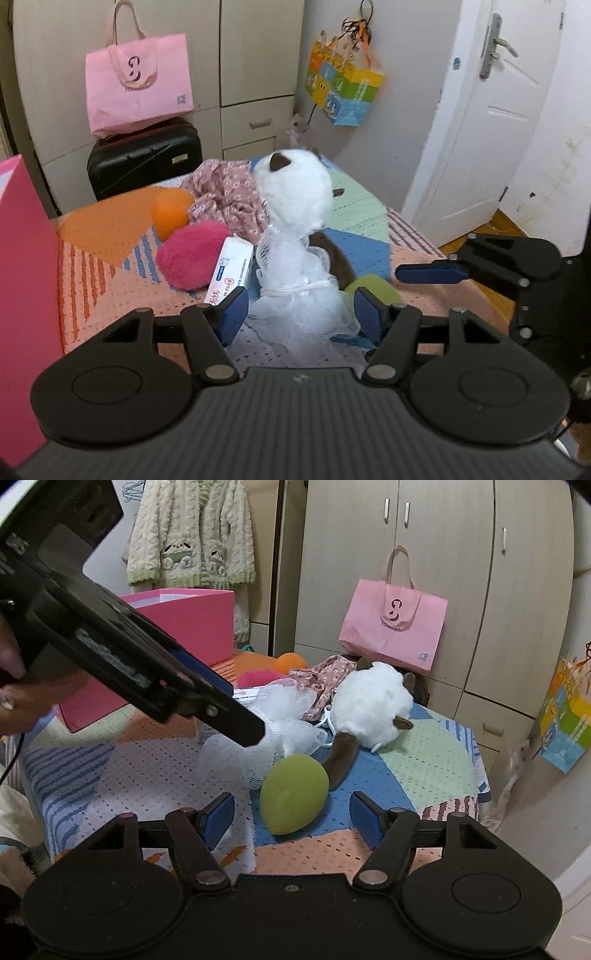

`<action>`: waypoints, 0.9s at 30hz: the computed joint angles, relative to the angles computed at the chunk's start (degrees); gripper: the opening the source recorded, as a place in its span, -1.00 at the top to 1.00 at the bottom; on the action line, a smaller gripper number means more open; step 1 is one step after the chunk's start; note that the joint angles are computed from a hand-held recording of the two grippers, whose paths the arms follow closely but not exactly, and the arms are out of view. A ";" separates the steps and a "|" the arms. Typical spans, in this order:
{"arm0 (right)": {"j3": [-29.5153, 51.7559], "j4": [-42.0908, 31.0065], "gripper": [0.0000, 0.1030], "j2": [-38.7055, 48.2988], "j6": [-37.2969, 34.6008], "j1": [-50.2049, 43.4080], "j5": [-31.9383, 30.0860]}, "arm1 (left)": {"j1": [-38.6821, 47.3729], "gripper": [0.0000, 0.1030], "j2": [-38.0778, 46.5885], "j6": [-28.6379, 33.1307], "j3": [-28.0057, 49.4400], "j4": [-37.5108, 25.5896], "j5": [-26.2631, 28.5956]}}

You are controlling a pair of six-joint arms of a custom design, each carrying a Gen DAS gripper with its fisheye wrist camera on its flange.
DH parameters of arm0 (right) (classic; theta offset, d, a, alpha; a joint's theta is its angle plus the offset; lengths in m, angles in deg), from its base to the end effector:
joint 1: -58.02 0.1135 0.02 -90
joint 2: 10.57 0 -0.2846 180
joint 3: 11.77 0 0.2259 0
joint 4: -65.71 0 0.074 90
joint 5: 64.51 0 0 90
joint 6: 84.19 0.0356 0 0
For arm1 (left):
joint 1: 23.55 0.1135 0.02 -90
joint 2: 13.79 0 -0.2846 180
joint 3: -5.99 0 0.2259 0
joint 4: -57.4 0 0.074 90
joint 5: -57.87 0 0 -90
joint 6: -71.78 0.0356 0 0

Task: Organize soft objects
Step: 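Move the left gripper back to the white mesh bath puff, then close the left gripper on the white mesh bath puff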

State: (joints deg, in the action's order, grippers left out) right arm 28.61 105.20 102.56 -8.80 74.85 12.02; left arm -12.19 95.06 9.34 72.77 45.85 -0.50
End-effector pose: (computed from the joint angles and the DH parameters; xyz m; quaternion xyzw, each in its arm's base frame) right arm 0.2748 0.0918 0.0999 -0.2904 0.8260 0.1123 0.4698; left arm 0.3385 0.0490 0.1475 0.2130 0.8930 -0.1441 0.3695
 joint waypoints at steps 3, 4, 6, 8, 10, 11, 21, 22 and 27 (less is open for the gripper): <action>0.93 -0.26 -0.39 0.83 0.03 -0.10 -0.18 | -0.35 -0.21 2.02 -1.49 0.90 0.22 0.04; 1.14 -0.18 -0.36 1.11 -0.05 -0.06 -0.25 | -0.43 -0.21 2.41 -2.31 0.57 1.33 0.07; 1.43 0.22 -0.31 1.67 -0.22 0.17 0.00 | -0.56 -0.21 2.92 -3.80 -0.78 4.57 0.16; 1.49 1.08 -0.17 2.25 -0.42 0.45 0.26 | -0.46 -0.21 3.12 -5.37 -2.27 7.96 0.86; 0.96 2.98 -0.07 2.88 -0.13 0.78 0.57 | -0.42 -0.21 3.42 -6.80 -3.25 10.50 1.68; 0.67 3.98 -0.05 3.15 0.11 0.91 0.99 | -0.44 -0.21 3.71 -7.60 -4.04 12.54 1.85; -0.53 8.67 0.12 5.35 5.30 1.35 3.40 | -2.29 -0.16 4.95 -13.07 -8.42 23.45 -0.02; -0.88 9.13 0.14 5.32 6.22 1.40 3.60 | -2.25 -0.12 5.02 -13.50 -8.35 23.32 0.15; -2.60 11.31 0.16 5.39 9.83 1.01 3.76 | -2.25 -0.07 6.21 -14.65 -7.95 23.99 -0.10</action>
